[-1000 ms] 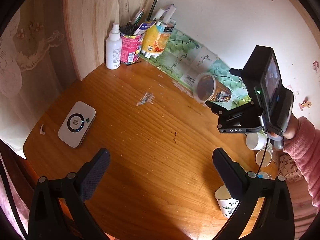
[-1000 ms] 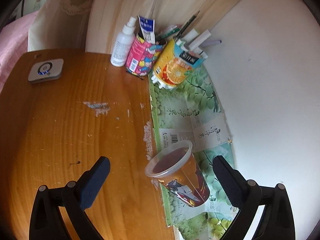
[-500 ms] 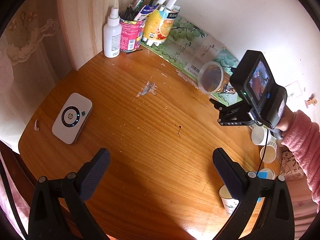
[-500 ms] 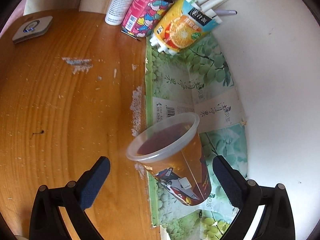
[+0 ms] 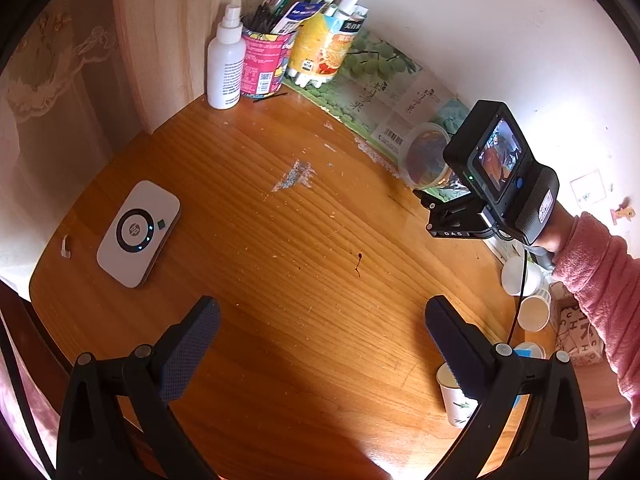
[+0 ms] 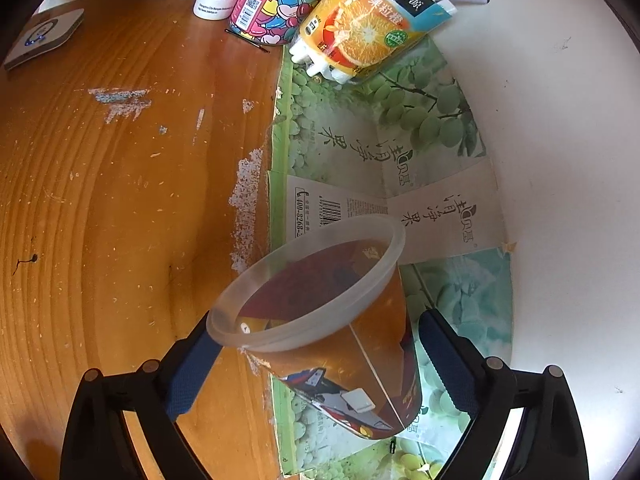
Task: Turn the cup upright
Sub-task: 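Close the right gripper around the body of the printed plastic cup, then lift the cup with the right gripper and rotate it rim upward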
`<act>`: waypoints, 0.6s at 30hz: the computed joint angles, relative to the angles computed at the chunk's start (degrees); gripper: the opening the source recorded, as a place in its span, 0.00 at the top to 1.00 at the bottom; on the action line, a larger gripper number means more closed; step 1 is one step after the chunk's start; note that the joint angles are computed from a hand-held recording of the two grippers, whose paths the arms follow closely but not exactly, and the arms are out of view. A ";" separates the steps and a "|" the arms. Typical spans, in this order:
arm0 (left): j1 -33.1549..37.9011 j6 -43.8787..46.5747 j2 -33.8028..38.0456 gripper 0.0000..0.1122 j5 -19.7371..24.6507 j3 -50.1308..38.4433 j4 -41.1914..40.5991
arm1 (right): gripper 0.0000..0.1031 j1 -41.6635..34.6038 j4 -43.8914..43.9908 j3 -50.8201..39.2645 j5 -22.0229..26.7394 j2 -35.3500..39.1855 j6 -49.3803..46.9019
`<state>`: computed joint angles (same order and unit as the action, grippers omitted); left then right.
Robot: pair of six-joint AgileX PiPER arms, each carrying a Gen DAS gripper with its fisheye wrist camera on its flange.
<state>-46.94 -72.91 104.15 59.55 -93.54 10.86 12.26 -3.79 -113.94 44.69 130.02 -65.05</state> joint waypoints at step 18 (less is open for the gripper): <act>-0.85 -3.10 -2.17 0.09 0.96 1.00 3.25 | 0.24 2.21 -4.83 -14.50 9.55 7.81 5.86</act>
<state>-47.79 -76.01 101.98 60.51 -92.53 14.11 14.47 -8.62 -128.44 54.24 137.83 -59.19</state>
